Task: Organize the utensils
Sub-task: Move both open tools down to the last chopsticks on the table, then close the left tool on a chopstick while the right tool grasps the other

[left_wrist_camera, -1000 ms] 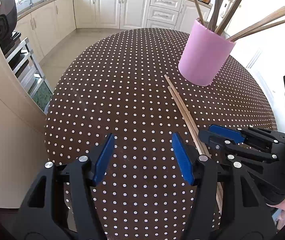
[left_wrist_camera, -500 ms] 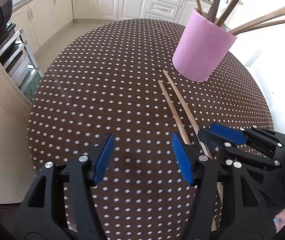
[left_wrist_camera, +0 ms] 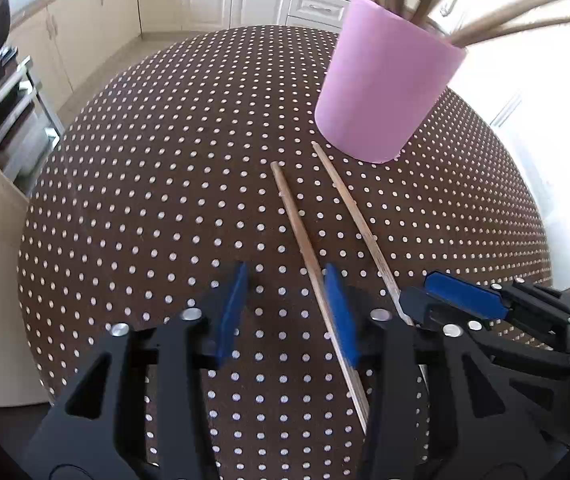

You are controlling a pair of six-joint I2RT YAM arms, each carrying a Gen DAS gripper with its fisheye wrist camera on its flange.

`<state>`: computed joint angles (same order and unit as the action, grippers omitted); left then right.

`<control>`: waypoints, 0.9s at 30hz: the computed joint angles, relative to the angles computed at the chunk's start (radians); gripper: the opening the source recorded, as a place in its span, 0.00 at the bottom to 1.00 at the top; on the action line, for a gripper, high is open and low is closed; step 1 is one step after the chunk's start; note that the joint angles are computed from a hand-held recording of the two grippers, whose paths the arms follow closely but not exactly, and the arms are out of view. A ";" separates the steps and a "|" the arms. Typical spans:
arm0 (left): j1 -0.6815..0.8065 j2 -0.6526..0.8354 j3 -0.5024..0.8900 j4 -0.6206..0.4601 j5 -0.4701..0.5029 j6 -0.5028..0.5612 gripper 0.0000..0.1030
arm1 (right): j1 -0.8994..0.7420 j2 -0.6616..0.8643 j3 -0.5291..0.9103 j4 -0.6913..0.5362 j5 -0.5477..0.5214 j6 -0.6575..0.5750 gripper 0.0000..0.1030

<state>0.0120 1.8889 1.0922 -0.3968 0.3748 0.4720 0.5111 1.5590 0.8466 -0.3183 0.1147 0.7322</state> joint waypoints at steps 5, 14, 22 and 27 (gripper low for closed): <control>-0.047 -0.026 -0.055 0.060 -0.045 0.001 0.16 | 0.001 -0.015 -0.010 0.005 -0.005 -0.001 0.24; -0.017 -0.002 0.001 -0.025 -0.033 0.079 0.09 | -0.015 0.043 0.057 0.009 -0.019 -0.028 0.24; 0.030 0.038 0.092 -0.105 -0.019 0.140 0.06 | -0.023 0.182 0.202 -0.030 -0.002 -0.054 0.24; 0.036 0.082 0.167 -0.146 -0.027 0.171 0.06 | -0.039 0.242 0.275 -0.066 -0.010 -0.090 0.24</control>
<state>0.0481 1.9707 1.2590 -0.5429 0.3479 0.6432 0.4720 1.8012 1.1218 -0.3841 0.1043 0.6424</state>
